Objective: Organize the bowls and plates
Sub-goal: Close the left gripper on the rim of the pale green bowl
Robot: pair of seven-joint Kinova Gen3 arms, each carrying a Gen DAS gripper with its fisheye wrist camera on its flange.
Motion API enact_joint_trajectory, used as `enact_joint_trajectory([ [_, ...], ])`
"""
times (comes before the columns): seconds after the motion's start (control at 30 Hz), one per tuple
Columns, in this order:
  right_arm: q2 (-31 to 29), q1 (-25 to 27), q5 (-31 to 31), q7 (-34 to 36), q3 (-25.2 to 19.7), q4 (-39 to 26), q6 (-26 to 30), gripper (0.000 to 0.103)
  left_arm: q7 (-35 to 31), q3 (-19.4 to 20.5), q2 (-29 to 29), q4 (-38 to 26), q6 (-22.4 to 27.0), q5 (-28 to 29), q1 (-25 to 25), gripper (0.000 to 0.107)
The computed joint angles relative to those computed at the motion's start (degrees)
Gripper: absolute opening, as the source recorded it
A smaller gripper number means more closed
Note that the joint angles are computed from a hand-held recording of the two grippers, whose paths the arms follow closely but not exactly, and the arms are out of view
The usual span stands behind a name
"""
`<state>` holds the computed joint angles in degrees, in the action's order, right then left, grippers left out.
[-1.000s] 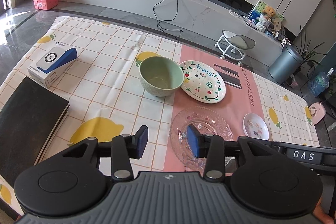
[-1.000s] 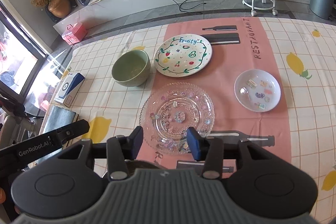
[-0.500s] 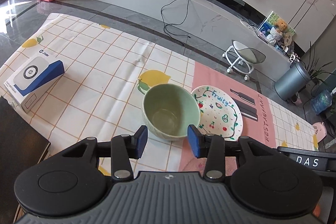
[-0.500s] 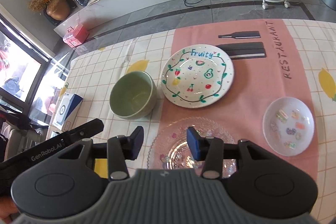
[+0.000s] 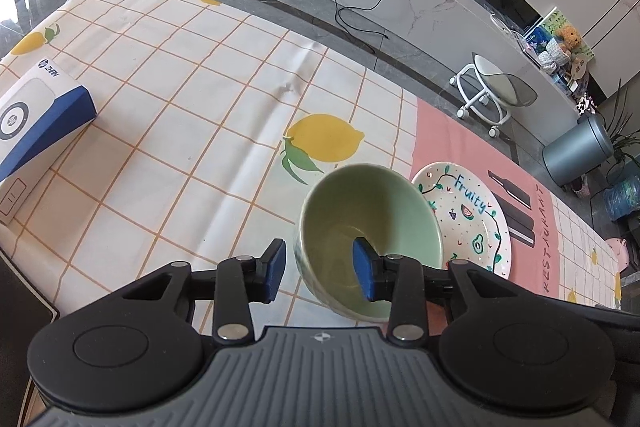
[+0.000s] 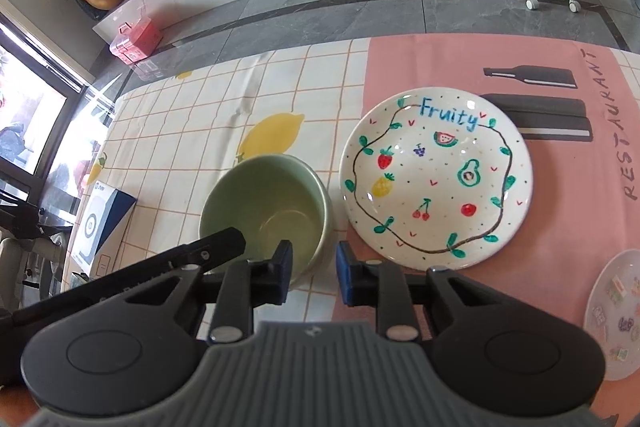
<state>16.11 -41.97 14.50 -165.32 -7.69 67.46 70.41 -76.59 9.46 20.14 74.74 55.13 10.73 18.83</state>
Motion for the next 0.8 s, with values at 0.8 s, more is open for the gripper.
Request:
enact_joint_trajectory([
  [0.8,-1.7,-1.7,-1.0,-4.8,-0.5,-1.5,2.3,0.012,7.4,-0.7,-5.3,-0.5,5.0,-5.8,3.6,0.014],
])
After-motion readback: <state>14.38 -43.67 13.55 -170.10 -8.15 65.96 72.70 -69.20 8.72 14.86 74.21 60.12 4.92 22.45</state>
